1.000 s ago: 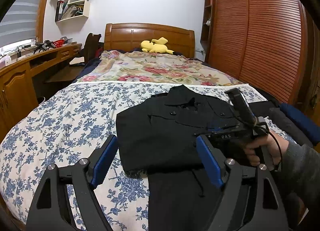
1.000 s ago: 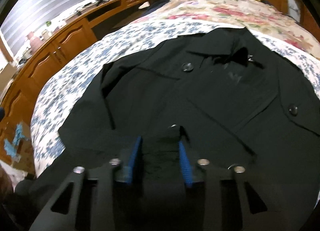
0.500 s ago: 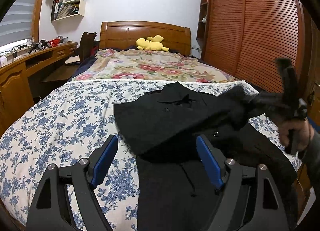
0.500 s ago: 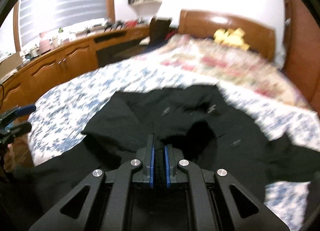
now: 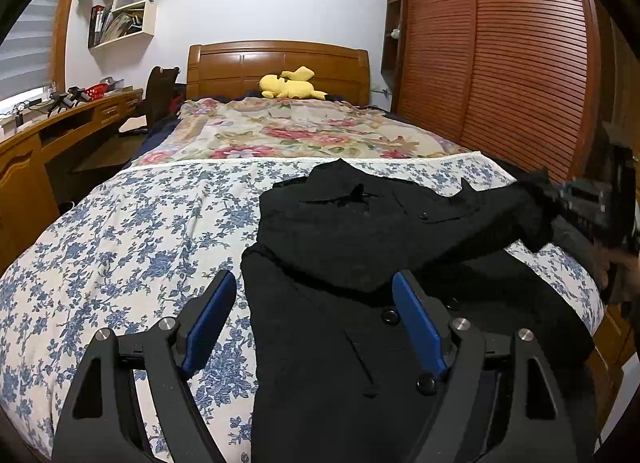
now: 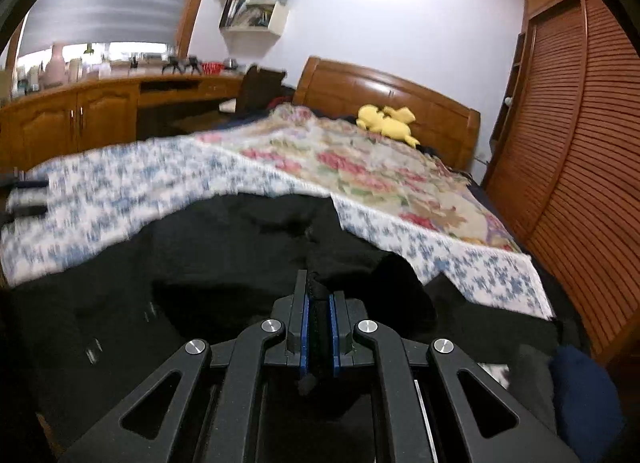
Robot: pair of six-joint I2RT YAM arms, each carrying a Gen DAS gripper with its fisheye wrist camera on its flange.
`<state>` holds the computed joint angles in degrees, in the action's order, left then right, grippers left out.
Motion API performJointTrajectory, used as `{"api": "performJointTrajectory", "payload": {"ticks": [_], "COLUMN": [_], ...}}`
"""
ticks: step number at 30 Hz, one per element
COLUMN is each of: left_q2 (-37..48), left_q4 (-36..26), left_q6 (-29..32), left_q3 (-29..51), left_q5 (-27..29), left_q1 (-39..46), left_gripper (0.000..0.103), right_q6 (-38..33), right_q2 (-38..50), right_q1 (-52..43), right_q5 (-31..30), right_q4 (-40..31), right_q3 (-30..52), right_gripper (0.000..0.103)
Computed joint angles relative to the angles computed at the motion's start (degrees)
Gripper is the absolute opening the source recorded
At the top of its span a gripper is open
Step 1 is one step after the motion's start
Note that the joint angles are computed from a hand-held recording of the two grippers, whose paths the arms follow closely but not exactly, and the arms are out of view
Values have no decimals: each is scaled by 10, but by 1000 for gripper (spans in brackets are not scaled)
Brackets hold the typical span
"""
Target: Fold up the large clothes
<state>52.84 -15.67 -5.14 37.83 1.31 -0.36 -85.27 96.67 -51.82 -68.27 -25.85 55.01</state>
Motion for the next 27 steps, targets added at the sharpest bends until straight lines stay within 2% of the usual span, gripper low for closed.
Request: {"api": "performJointTrajectory", "payload": {"ticks": [4,7,14,18,22,25,27], "left_q2": [-1,2,8,12,23,37,49], "left_q4": [3,8,30,49,70,75,81], "left_q6": [-2,-8,-30,-40,-46,-56,-63], "left_q3": [-2,-4,-11,-17,-21,-16,-11], "left_q5": [-10,-23,-63,-91,-129,-131,-130], "left_q1": [-14,-31,-79,-110,-152,-168,-177], "left_gripper": [81,81,81,81,81,81,81], "right_q6": [-21,-67,-192,-207,-259,-290,-311], "right_q2": [31,46,100,141,144,148,158], "right_q1": [-6,-12,-51,-57,-75,-88,-99], "right_q5": [42,64,90,102,116,121,124], "right_q4": [-5,-45,-213,-266,-302,-348,-385], "right_q3": [-9,-7,58,126,130,153,173], "right_gripper": [8,8,8,8,17,29,33]}}
